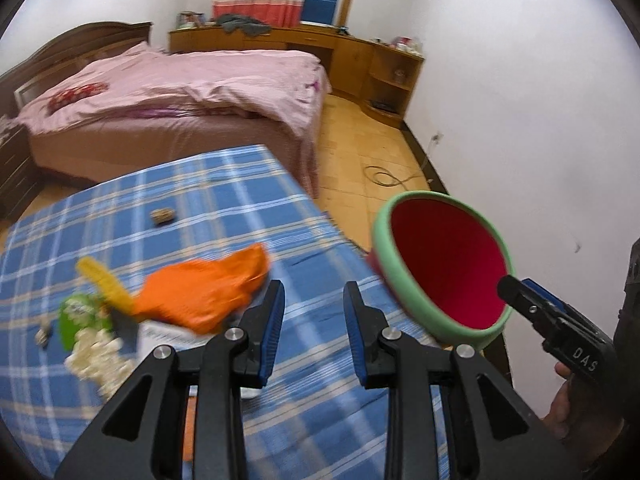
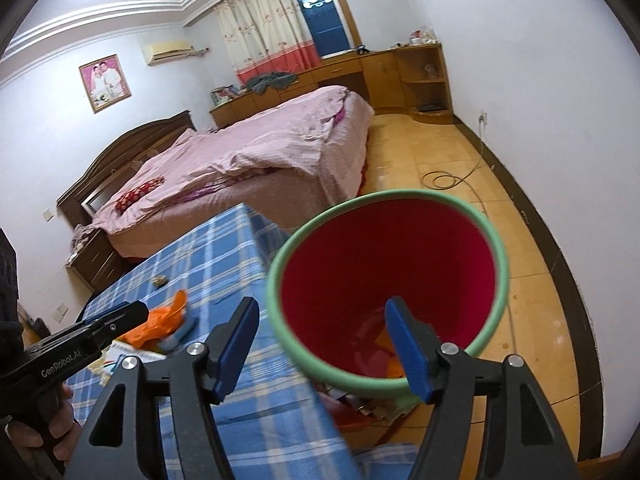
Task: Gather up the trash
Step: 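Move both open tools back over the table items, then grasp the white crumpled plastic bag with the left tool while the right tool grasps the small orange box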
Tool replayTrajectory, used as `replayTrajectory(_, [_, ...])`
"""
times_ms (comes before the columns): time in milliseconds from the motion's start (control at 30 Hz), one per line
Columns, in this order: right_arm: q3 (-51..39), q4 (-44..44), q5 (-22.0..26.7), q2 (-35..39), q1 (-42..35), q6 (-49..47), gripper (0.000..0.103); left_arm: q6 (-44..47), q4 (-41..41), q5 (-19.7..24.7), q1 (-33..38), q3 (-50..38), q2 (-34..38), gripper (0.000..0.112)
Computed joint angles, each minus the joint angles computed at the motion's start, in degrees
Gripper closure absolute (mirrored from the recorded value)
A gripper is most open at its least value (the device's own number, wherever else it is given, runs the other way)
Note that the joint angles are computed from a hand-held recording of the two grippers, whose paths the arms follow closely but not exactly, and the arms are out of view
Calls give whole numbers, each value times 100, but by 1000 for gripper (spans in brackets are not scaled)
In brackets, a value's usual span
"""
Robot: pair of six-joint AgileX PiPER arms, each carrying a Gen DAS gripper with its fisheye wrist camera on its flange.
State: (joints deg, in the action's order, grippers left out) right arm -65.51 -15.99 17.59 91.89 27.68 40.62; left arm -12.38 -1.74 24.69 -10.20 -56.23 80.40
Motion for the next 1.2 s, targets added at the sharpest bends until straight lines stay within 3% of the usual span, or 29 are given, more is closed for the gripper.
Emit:
replayTrajectory(233, [-70,-279,81,73,465,382,32,449,-341,61,796,570,-473,82])
replayTrajectory(467, [-113,-565,200,185,886,780,31,1105,-741,-34,1658,1123,-708,73])
replayTrajectory(867, [-314,-784,428,506,1317,1135,31,941,-281,-651,2382,1564,-208,66])
replayTrajectory(1000, [-355,-791,500,574,1394,1170,31,1427,-806,-682,2531,1564,35,66])
replayTrajectory(1133, [-392,-690,547,618,1427,1072,31,2562,-2037,-648,2817,1627,138,66])
replayTrajectory(1200, [-379,-694,551,623,1471,1089,31,3089,-2545,-668,2921,1704,71,76])
